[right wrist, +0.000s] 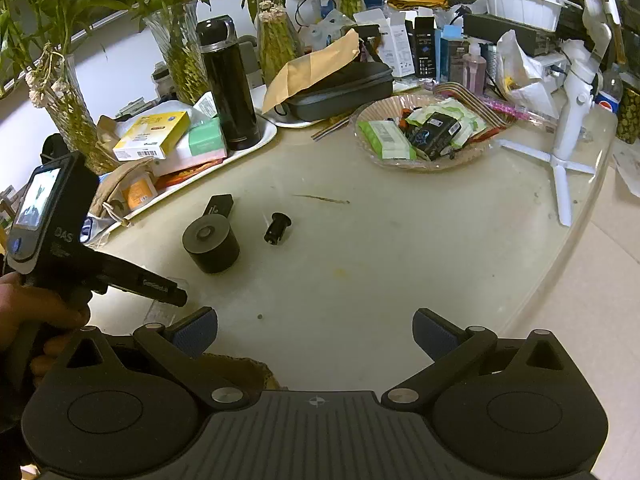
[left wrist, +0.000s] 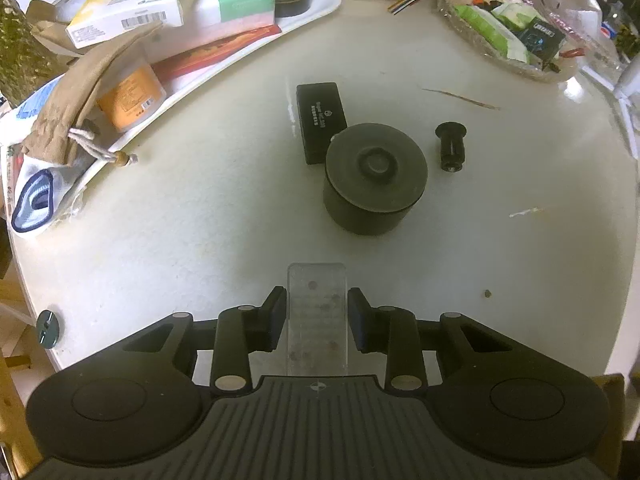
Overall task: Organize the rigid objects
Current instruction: 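Lower the left gripper onto the clear plastic piece and close on it, then grasp the black tape roll with the right gripper while the left holds the clear piece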
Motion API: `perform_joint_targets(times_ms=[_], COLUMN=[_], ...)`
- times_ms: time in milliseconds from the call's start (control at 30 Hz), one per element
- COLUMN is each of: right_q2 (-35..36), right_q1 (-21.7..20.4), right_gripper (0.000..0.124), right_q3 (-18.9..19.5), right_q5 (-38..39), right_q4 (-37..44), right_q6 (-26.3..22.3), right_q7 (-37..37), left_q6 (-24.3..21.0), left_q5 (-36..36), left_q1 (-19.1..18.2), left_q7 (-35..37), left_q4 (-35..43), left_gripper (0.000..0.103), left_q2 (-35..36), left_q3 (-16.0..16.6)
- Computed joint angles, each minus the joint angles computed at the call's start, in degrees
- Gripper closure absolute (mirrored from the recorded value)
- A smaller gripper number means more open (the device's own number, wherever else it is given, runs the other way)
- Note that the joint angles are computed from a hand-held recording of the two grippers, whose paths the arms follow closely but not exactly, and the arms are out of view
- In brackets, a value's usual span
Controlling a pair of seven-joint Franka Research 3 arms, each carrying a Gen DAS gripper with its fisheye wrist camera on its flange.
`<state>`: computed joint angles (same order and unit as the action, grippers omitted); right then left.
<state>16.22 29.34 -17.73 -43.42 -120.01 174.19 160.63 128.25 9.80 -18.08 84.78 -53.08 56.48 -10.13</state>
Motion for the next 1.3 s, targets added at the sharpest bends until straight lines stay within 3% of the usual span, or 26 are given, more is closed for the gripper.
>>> perform_joint_targets(times_ms=[433, 767, 1067, 1300], right_q2=[1.42, 3.56, 6.35, 9.29], right_q1=[-0.23, 0.19, 0.35, -1.62], right_gripper=[0.021, 0.021, 0.021, 0.021], right_q3=[0.77, 0.91, 1.56, 4.32], right_q5=[5.35, 12.1, 20.65, 28.11], right_q4=[1.24, 3.47, 6.63, 10.26], right_q6=[-0.23, -0.27, -0.59, -0.92], right_q7=[-4.85, -11.64, -20.84, -29.75], left_q6=[13.95, 25.87, 31.96, 36.04], left_q5=[-4.67, -11.28, -18.61, -23.75], left_q1=[6.17, 12.98, 19.97, 24.93], left_q7=[5.8, 16.13, 24.99, 31.86], left_q4=[-16.23, -28.03, -36.89, -42.05], left_gripper=[0.071, 0.071, 0.071, 0.07], left_q2=[-8.77, -15.34, -20.23, -22.8], left_q3=[-4.3, -10.01, -15.84, -20.12])
